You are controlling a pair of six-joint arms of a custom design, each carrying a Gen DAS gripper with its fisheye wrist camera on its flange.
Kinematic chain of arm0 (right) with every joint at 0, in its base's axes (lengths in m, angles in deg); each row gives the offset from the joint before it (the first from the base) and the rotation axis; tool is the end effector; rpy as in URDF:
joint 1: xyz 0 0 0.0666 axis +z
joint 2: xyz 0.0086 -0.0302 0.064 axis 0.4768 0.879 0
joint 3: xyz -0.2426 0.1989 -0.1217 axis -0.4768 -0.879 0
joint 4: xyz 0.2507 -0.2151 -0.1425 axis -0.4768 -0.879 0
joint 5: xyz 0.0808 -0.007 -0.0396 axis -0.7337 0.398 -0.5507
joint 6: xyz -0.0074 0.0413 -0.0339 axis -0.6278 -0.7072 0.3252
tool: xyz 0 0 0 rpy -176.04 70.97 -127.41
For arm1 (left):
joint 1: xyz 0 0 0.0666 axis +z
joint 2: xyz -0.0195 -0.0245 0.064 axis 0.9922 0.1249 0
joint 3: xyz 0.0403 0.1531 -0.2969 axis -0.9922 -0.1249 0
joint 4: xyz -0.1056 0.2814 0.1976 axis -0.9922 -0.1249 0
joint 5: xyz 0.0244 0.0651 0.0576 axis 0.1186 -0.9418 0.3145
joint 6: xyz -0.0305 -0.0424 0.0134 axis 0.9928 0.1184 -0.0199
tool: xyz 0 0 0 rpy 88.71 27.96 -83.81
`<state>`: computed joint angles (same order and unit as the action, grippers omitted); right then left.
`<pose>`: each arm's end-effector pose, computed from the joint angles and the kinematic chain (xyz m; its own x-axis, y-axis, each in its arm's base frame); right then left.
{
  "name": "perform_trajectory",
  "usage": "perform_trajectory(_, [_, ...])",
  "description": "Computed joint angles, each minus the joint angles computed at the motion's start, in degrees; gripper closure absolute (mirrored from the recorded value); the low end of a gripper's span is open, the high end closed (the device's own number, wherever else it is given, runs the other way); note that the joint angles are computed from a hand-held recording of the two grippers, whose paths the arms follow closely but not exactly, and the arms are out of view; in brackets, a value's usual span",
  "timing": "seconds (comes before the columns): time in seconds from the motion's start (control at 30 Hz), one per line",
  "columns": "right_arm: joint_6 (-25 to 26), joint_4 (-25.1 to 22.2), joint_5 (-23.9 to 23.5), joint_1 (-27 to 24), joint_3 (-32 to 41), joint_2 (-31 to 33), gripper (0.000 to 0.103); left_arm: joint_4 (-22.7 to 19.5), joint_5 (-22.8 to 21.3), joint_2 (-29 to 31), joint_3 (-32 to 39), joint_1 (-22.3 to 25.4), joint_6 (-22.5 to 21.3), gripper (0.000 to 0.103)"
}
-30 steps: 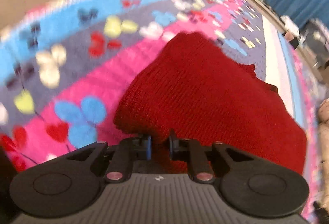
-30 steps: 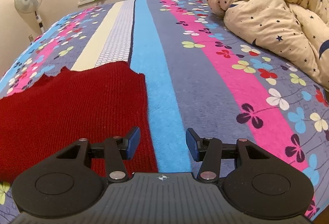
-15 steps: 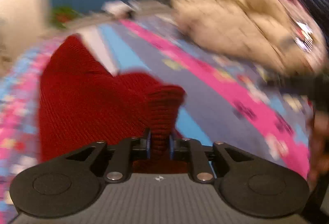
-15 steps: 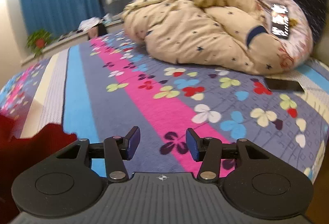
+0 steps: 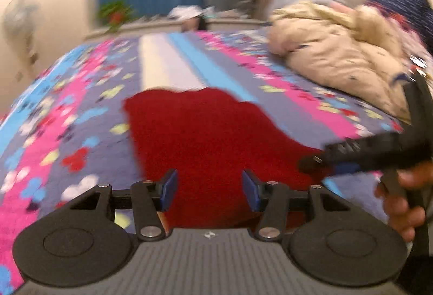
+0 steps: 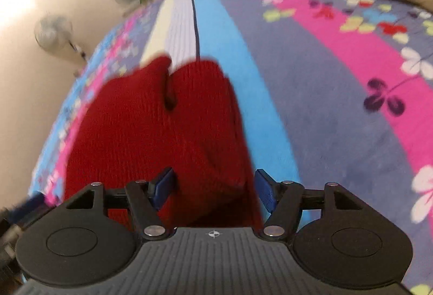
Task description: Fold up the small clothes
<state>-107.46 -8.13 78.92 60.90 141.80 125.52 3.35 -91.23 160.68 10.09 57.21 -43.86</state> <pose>0.4463 0.2743 0.3242 -0.7129 0.4572 -0.5317 0.2419 0.8720 0.4256 0.4504 -0.2150 0.3618 -0.5829 0.2323 -0.7786 0.3778 0.9259 -0.0065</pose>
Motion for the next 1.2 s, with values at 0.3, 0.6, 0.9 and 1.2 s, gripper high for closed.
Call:
perform_trajectory(0.3, [9.26,20.36,11.79,4.40,-11.09,-11.23,0.081,-4.21,-5.00,1.94,4.47,-0.43,-1.68,0.046])
perform_trajectory(0.6, [-6.05,-2.30,-0.25,-1.64,-11.11,-8.62,0.076,-13.69,-5.94,10.60,10.09,-3.66,-4.48,0.045])
perform_trajectory(0.9, [3.16,5.49,15.72,1.62,-8.66,-8.23,0.023,-14.97,-4.10,10.96,16.10,-0.33,-0.58,0.016])
perform_trajectory(1.2, [-3.70,-4.89,3.67,-0.90,2.99,4.40,0.021,-30.01,5.14,30.82,48.36,5.28,11.80,0.016])
